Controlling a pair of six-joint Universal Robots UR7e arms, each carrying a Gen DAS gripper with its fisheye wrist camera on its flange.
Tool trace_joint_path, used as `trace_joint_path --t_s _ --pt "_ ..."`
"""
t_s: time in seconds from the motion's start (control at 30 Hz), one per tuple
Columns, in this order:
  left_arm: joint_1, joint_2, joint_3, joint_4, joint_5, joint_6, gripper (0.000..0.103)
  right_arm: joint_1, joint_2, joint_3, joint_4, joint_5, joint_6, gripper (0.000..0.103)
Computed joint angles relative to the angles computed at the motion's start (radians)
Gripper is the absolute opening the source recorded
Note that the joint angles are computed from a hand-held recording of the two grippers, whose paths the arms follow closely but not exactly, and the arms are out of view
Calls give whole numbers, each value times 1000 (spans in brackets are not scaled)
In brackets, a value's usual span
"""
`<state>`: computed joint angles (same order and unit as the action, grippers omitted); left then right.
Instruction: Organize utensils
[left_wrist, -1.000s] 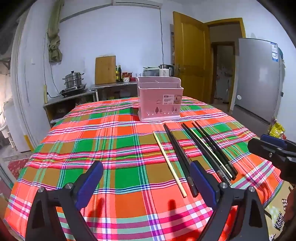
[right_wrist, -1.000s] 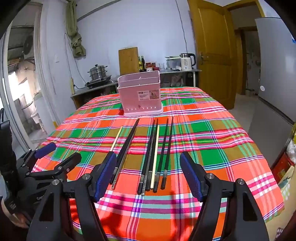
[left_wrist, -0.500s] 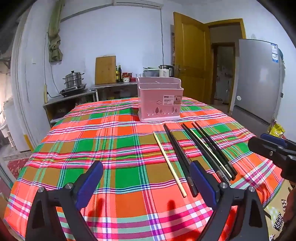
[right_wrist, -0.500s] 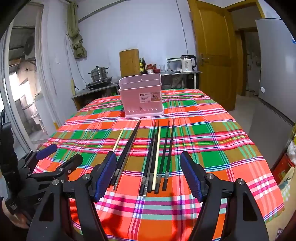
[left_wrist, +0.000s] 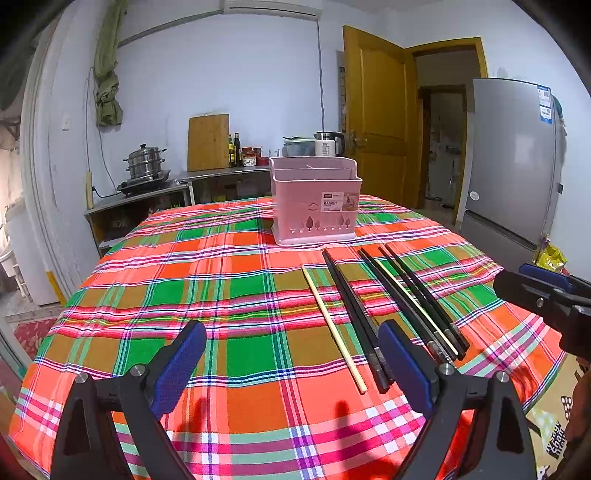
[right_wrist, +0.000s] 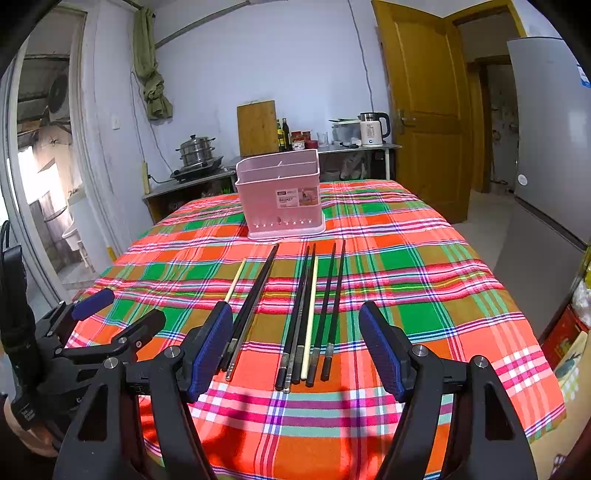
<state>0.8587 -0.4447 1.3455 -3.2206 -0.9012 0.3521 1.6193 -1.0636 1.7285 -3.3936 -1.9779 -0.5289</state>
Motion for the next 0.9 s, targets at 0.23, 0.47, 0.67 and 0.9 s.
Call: trace_joint_path --t_s 0.23,0.47,0.67,0.9 --pt "1 -1 -1 -4 -3 1 95 0 -1 2 -4 3 -3 71" --pt "0 -1 -1 -7 -4 1 95 2 -3 3 -7 1 -4 71" --pt "-1 -3 0 -4 -3 -3 95 3 -2 2 -4 -1 -2 71" --pt "0 -4 1 -5 -5 -3 95 3 -1 3 -6 0 -2 71"
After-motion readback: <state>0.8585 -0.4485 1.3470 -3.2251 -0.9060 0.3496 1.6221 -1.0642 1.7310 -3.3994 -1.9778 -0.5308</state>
